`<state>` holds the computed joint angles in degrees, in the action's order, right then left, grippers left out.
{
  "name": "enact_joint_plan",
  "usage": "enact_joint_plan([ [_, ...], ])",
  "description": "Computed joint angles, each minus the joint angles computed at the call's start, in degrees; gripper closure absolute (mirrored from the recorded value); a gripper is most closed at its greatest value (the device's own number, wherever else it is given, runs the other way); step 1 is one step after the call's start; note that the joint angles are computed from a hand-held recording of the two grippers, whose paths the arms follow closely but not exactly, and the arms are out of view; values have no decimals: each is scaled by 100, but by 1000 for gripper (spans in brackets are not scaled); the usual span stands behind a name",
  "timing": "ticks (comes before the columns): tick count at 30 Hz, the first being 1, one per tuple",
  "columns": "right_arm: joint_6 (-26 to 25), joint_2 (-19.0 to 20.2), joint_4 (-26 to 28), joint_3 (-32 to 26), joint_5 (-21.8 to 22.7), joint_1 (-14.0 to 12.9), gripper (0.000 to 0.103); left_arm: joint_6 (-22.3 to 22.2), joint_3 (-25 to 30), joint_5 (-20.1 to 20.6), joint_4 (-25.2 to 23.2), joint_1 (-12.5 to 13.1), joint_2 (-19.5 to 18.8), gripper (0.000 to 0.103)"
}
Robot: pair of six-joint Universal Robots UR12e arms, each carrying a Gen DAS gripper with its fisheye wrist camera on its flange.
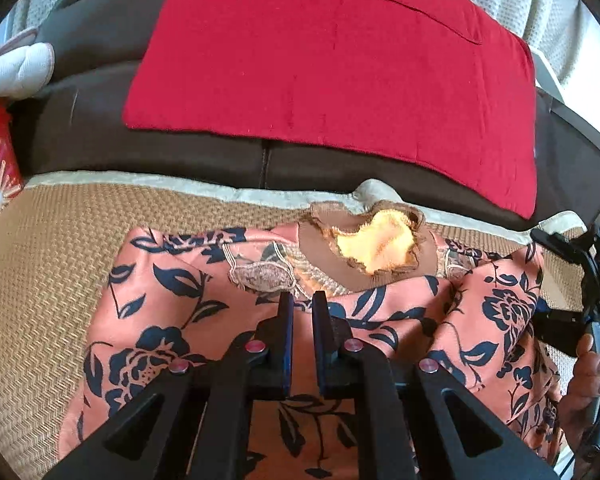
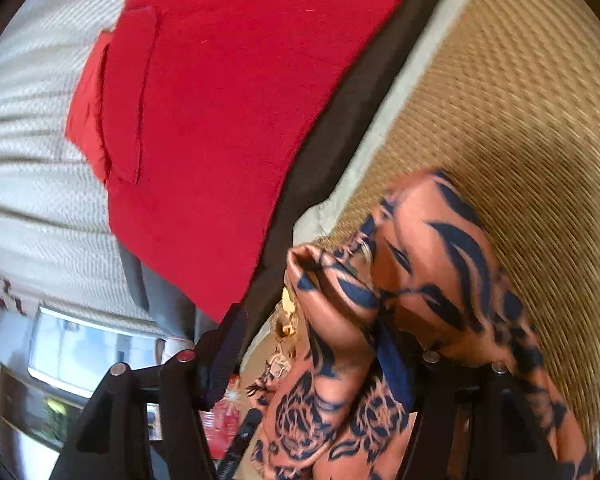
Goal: Fold small clothes
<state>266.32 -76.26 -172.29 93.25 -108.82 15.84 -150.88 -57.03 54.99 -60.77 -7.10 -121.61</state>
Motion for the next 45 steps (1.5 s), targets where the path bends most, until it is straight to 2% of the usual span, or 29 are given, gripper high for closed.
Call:
enact_joint_plan([
  [2,-308,124,-533,-64,164,-28,36,27,-111,59,240,3,62,94],
  [4,-797,376,-1732,-260,497,-45,36,-39,-153,199,483,1,67,94],
  [5,-1030,463,-2119,-369,632,-43,36,-109,-140,256,541,13,57,94],
  [7,-1606,501,-2172,-552,483,32,32,-226,-79,263,523,54,22,94],
  [8,-1718,463,-1839,-598,327,69,28,-215,-59,251,496,74,11,94],
  [9,-1681,389,-1266,-599,180,85,28,-191,-65,289,528,81,11,94],
  [12,-1110,238,102,-596,122,52,28,-22,-96,289,491,108,42,94],
  [15,-908,123,1349,-689,-145,78,28,301,-82,77,173,146,83,94],
  [17,-928,85,1806,-761,-274,102,28,568,-94,19,17,167,124,91],
  [18,-989,70,1954,-783,-241,93,28,619,-108,29,21,178,139,80],
  [19,-1026,44,1963,-744,-185,74,28,619,-129,69,91,188,148,64],
  [21,-1017,1,2103,-691,-49,43,29,415,-170,380,454,189,125,50],
  [22,-982,26,2305,-729,61,15,30,293,-155,547,591,194,93,50],
  [23,-939,41,2388,-727,157,-5,41,138,-99,717,685,198,37,50],
  [24,-892,89,2455,-752,329,-59,74,-29,-13,872,708,210,-33,50],
  [25,-843,147,2604,-813,486,-94,86,-196,90,1117,699,213,-115,50],
  [26,-822,184,2644,-844,503,-97,88,-294,172,1364,676,198,-177,50],
  [28,-1002,251,2498,-974,308,-40,90,-487,294,1971,688,164,-300,53],
  [29,-1198,282,2200,-1050,189,21,91,-606,375,2182,630,163,-366,55],
  [31,-1499,280,1600,-1129,9,148,91,-701,448,2176,524,169,-421,55],
  [33,-1777,260,801,-1154,-197,291,91,-593,340,2230,712,161,-366,56],
  [35,-1869,197,581,-1174,-441,397,91,-387,167,2397,978,117,-293,56],
  [37,-1587,98,898,-1243,-828,517,91,-345,132,2455,1018,93,-279,56],
  [39,-1058,-62,1140,-1151,-1147,619,87,-341,113,2595,1047,73,-276,56],
  [40,-854,-151,1368,-1119,-1470,689,86,-336,111,2693,1064,62,-282,56],
  [41,-760,-206,1617,-1132,-1852,763,86,-348,134,2838,1045,48,-306,56],
  [43,-688,-238,2054,-1205,-3038,993,84,-445,211,2892,909,49,-360,57],
  [44,-615,-237,2269,-1253,-3385,1065,73,-521,204,2877,948,40,-366,57],
  [45,-596,-246,2527,-1287,-3491,1074,42,-483,186,2900,945,63,-335,57],
])
